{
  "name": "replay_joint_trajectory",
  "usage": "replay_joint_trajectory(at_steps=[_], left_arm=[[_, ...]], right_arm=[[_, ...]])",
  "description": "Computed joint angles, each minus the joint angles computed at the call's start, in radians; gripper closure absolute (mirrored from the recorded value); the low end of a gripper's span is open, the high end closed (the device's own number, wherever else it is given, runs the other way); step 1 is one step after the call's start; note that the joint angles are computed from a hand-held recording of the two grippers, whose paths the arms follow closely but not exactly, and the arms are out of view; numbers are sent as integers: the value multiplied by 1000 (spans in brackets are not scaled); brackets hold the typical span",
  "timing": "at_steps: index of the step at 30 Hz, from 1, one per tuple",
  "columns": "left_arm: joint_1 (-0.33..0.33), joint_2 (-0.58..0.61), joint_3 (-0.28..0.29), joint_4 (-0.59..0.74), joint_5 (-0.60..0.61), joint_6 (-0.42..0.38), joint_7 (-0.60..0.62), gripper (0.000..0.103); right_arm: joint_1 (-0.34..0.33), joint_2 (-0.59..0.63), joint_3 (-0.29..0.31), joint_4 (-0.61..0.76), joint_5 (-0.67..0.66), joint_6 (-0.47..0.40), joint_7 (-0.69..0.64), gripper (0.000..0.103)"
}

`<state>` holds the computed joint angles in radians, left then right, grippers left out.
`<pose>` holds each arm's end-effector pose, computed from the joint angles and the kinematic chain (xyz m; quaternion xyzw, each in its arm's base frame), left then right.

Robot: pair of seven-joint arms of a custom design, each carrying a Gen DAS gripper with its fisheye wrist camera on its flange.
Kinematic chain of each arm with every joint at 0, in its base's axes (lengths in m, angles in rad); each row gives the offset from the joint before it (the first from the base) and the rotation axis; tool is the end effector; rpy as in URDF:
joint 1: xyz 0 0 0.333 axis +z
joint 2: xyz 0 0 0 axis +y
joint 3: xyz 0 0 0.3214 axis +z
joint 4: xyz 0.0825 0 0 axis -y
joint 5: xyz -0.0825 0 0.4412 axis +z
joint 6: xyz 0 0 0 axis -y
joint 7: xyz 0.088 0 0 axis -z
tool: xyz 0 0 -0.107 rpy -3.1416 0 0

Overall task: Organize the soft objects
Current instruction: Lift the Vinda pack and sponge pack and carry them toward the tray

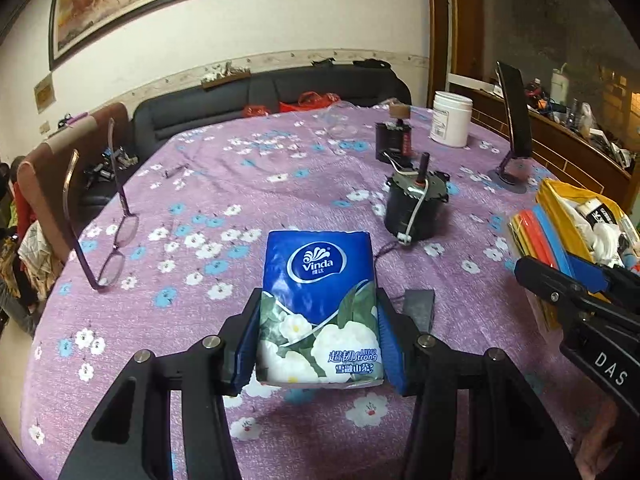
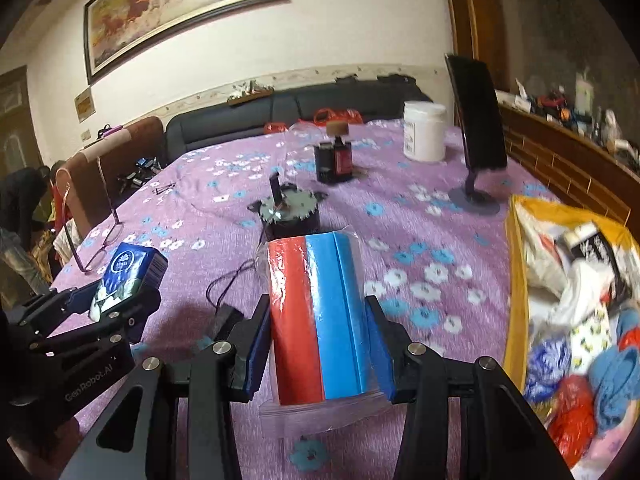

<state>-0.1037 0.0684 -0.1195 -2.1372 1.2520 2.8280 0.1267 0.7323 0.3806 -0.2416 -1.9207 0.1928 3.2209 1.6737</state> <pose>0.5957 -0.1839 0.3898 -0.6785 0.6013 -0.2663 0.3273 0.6332 0.3357 0.3803 -0.7052 0.5482 -0.2108 0.3973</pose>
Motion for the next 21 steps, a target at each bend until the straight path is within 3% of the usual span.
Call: replay_joint_trajectory(at_steps=[3, 7, 11, 15, 18, 21], left_arm=[[1, -10, -5, -14, -66, 4, 51, 52], [-5, -34, -14, -31, -82, 0, 61, 52], [-11, -53, -29, -39, -78, -7, 56, 52], [-24, -61, -47, -38, -84, -29, 64, 52], [-34, -60, -56, -29, -83, -45, 71, 52], [-47, -56, -64, -19, -89, -57, 81, 52]], right_arm=[[34, -26, -36, -38, 3, 12, 6, 55], [12, -71, -10, -91, 27, 37, -15, 55], [-46, -109, 54, -131, 63, 57, -56, 55], [-136, -147, 152, -173, 100, 83, -103, 55], [-299, -172, 313, -201, 99, 98, -118, 55], [-356, -194, 364, -231, 105, 118, -124, 55]])
